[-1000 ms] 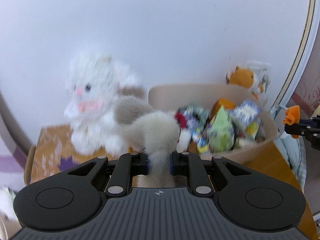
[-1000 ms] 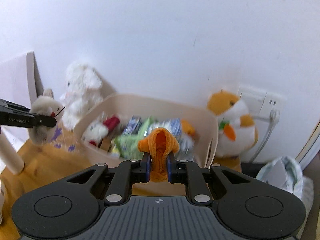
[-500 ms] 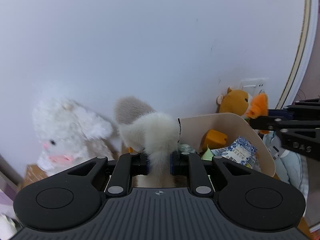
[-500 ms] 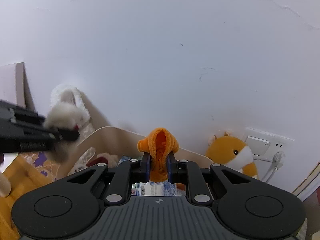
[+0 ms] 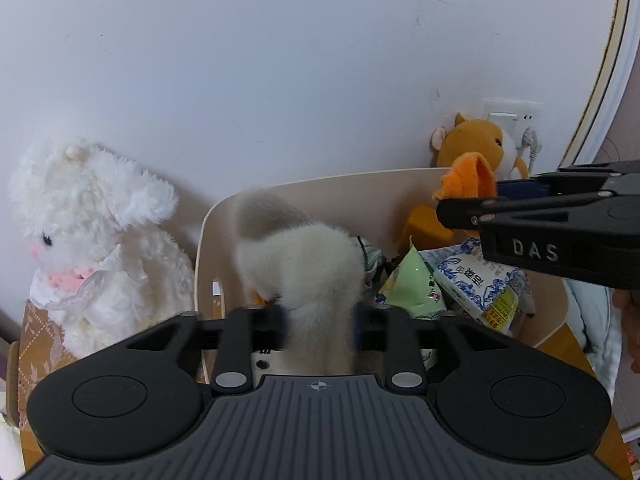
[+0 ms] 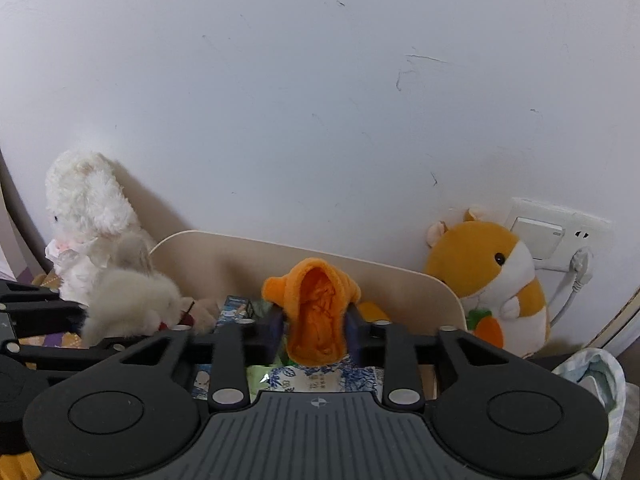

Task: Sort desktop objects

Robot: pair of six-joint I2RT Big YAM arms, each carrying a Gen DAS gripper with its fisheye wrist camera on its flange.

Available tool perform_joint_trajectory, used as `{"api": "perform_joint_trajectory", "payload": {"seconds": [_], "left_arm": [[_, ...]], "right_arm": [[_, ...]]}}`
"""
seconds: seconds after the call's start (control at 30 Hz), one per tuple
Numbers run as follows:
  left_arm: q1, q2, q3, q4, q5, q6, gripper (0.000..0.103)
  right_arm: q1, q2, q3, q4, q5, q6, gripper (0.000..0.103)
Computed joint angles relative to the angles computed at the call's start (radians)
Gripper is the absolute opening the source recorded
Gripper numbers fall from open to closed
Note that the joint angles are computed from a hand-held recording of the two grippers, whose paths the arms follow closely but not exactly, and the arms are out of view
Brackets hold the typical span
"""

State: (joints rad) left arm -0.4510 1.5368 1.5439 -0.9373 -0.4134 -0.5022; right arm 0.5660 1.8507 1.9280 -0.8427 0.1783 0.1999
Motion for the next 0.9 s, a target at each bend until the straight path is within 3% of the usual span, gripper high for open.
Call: {"api": "perform_joint_trajectory", "payload": {"seconds": [0.07, 0.1, 0.2, 0.33, 0.47, 0.67, 0.9], "left_arm": [[-0.003, -0.013, -0.010, 0.007, -0.012, -0.012, 0.072], [-0.007, -0.021, -0.019, 0.021, -0.028, -0.014, 0.077], [-0.013, -0.028, -0.020, 0.025, -0.039, -0.015, 0.080], [-0.024, -0.026, -0.005, -0.003, -0.059, -0.024, 0.080], [-0.037, -0.037, -0.001, -0.027, -0.062, -0.042, 0.080], [-0.077, -0.060, 0.012, -0.092, -0.083, -0.042, 0.080], [-0.135, -0.098, 0.038, -0.207, -0.103, -0.149, 0.080]], "right_arm": [[0.002, -0.017, -0.022, 0.014, 0.006, -0.009, 0.068], [0.004, -0.028, -0.037, 0.025, 0.010, -0.016, 0.072], [0.004, -0.054, -0.067, 0.041, 0.012, -0.030, 0.079], [0.003, -0.081, -0.091, 0.048, 0.025, -0.013, 0.099], [0.004, -0.108, -0.107, 0.021, 0.028, 0.018, 0.103], [0.005, -0.131, -0.093, -0.110, 0.009, 0.094, 0.103], [0.025, -0.201, -0.130, -0.212, 0.020, 0.101, 0.103]]}}
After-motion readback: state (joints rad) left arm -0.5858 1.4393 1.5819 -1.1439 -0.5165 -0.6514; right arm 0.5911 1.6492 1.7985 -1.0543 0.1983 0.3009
